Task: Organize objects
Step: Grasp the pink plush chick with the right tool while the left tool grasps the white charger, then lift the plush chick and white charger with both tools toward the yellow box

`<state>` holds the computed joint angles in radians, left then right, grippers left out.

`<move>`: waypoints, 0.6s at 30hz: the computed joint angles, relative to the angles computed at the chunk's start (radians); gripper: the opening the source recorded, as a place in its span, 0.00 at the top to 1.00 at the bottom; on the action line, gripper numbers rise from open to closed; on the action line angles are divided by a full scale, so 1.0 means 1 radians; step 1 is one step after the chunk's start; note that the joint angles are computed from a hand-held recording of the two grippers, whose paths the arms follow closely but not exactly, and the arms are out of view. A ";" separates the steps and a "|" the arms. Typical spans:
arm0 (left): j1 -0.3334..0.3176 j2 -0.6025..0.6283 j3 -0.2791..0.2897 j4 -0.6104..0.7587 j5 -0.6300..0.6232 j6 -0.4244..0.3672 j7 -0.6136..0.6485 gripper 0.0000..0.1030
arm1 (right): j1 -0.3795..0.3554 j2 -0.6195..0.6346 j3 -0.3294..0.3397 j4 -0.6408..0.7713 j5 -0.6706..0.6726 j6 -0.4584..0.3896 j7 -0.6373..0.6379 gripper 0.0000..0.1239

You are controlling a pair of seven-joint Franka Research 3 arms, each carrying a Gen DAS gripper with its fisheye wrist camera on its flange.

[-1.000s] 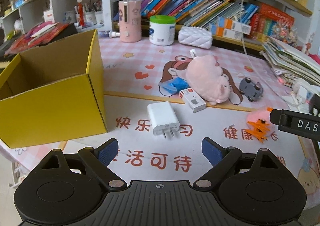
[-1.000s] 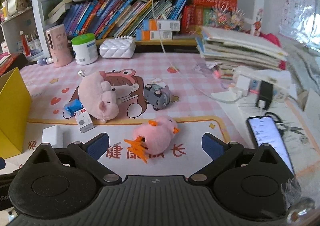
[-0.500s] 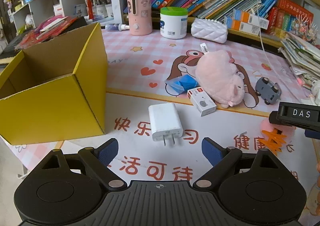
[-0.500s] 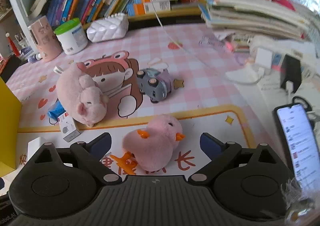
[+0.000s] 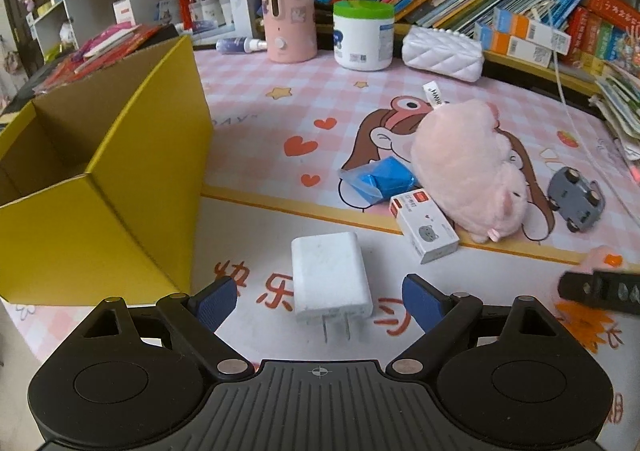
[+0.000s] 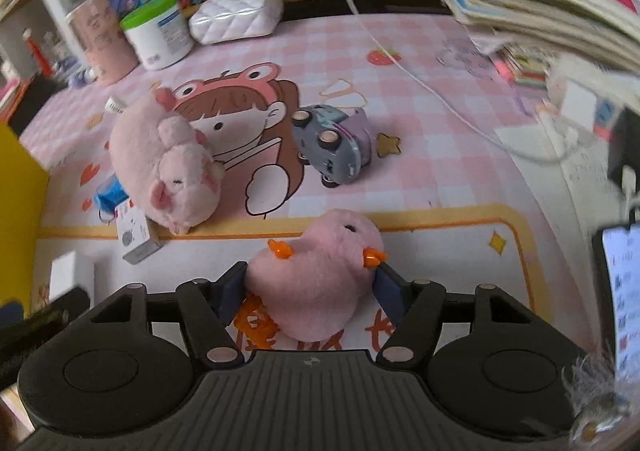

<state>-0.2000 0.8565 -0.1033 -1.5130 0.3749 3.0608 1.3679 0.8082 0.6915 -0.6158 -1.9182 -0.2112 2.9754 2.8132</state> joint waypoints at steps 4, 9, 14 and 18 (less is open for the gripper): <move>-0.011 0.042 -0.005 0.071 -0.016 -0.059 -0.005 0.12 | 0.047 0.000 -0.057 -0.028 -0.026 0.055 -0.005 0.48; -0.026 0.078 0.001 0.131 -0.016 -0.109 -0.005 0.22 | 0.162 0.029 -0.182 -0.070 0.007 0.132 -0.013 0.48; 0.007 0.080 -0.046 0.118 -0.021 -0.085 0.047 0.46 | 0.184 0.035 -0.195 -0.072 0.053 0.132 -0.076 0.48; 0.027 0.072 -0.075 0.100 -0.033 -0.078 0.093 0.60 | 0.199 0.043 -0.201 -0.070 0.094 0.134 -0.121 0.48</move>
<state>-0.1725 0.9286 -0.1780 -1.4129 0.3424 2.9829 1.4613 1.0070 0.7350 -0.8169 -1.9879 -0.1171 3.1094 2.6924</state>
